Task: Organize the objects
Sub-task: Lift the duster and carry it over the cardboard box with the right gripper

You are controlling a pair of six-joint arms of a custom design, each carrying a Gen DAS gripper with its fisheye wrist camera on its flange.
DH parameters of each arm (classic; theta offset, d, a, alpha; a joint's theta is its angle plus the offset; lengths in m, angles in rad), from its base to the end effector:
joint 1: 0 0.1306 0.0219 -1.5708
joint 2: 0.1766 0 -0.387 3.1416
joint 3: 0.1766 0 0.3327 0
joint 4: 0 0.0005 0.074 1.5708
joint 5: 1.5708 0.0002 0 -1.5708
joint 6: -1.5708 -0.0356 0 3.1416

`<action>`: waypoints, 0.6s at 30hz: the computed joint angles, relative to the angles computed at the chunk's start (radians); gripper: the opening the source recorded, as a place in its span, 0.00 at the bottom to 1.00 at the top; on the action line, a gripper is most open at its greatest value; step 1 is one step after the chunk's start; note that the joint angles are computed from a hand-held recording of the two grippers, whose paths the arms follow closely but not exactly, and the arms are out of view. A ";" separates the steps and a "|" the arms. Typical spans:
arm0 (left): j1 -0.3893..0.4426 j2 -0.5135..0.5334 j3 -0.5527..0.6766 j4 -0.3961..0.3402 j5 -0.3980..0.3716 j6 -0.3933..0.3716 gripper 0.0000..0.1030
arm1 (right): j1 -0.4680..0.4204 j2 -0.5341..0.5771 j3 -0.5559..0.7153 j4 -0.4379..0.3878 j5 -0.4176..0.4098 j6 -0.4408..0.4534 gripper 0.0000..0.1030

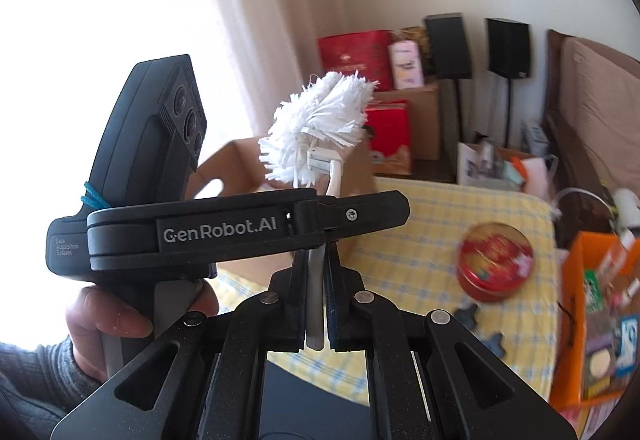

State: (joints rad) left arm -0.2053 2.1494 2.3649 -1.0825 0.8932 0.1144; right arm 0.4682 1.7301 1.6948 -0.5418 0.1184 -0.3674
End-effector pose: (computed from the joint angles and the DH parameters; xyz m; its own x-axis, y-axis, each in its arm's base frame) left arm 0.6544 -0.1651 0.4100 -0.8124 0.0961 -0.5751 0.5321 0.5254 -0.6640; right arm 0.5139 0.2546 0.4244 -0.5836 0.1046 -0.8053 -0.1609 0.9571 0.2409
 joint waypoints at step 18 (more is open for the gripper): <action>0.128 0.073 0.014 0.113 -0.059 0.194 0.34 | 0.014 0.364 0.575 -0.304 -0.251 0.132 0.05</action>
